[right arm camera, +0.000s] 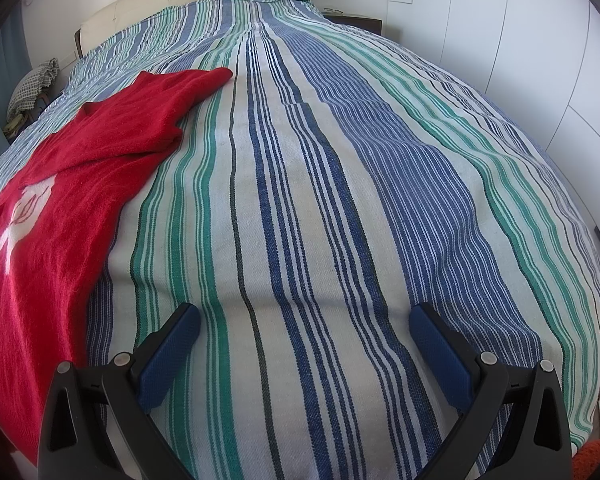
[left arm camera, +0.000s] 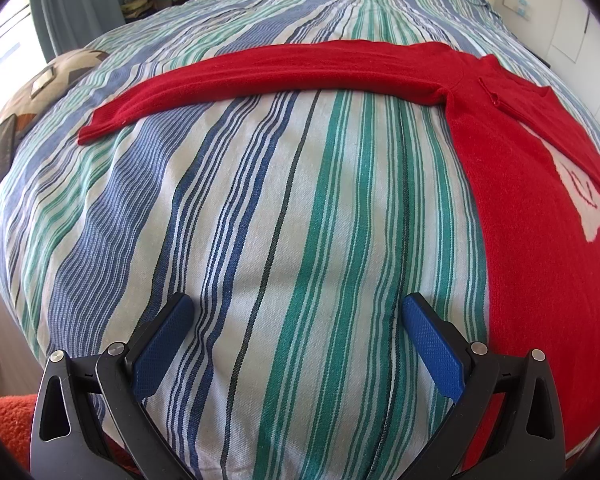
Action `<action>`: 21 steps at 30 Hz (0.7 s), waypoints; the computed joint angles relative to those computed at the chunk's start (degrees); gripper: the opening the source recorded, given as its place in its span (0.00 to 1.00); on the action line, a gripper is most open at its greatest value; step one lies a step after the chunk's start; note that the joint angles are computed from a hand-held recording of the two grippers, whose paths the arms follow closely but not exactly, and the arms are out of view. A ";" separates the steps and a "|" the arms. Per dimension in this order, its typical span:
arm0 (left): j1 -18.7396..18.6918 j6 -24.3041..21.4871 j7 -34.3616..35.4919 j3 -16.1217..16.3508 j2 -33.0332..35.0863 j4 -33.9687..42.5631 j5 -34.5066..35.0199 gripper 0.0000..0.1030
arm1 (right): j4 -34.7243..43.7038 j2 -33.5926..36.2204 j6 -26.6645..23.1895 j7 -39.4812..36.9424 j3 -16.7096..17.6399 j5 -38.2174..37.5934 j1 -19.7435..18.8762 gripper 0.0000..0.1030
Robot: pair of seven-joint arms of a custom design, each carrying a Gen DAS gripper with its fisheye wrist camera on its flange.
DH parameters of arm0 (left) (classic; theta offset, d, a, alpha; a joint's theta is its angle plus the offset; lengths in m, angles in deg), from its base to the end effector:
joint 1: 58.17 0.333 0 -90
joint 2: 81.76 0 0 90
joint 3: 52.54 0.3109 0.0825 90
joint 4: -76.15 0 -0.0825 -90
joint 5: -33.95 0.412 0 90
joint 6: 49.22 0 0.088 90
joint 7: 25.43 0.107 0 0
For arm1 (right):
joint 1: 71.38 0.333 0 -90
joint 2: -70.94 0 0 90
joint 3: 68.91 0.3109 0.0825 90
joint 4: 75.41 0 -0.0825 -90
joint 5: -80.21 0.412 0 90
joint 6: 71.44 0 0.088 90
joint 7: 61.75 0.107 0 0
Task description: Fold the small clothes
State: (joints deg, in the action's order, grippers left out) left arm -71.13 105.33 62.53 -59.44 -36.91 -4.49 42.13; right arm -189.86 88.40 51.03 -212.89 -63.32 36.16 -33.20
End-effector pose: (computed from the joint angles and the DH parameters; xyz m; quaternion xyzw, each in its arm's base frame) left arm 0.7490 -0.2515 0.2756 -0.5477 0.7972 -0.2052 0.1500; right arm 0.4627 0.4002 0.2800 -0.3441 0.8916 -0.2730 0.1101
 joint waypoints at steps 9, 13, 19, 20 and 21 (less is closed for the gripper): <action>-0.01 0.01 -0.09 -0.01 -0.02 -0.05 0.08 1.00 | 0.02 0.02 -0.01 0.00 -0.04 0.01 0.04 1.00; 0.00 0.05 -0.12 -0.02 -0.03 -0.09 0.10 1.00 | 0.04 0.03 -0.08 -0.01 -0.04 0.01 0.06 1.00; 0.13 -0.11 0.02 -0.18 -0.10 -0.12 0.00 1.00 | 0.10 0.08 -0.13 -0.01 -0.04 0.01 0.09 1.00; 0.33 -1.05 0.32 -0.43 -0.16 0.26 -0.23 1.00 | 0.10 0.08 -0.13 -0.01 -0.04 0.01 0.09 1.00; 0.50 -2.15 0.30 -0.55 -0.40 0.70 -0.56 0.99 | 0.10 0.08 -0.13 -0.01 -0.04 0.01 0.09 1.00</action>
State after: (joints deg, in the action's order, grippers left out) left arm -70.63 103.18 62.83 -59.99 -37.32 -3.79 41.57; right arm -189.77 88.48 50.90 -212.89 -63.36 36.18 -33.11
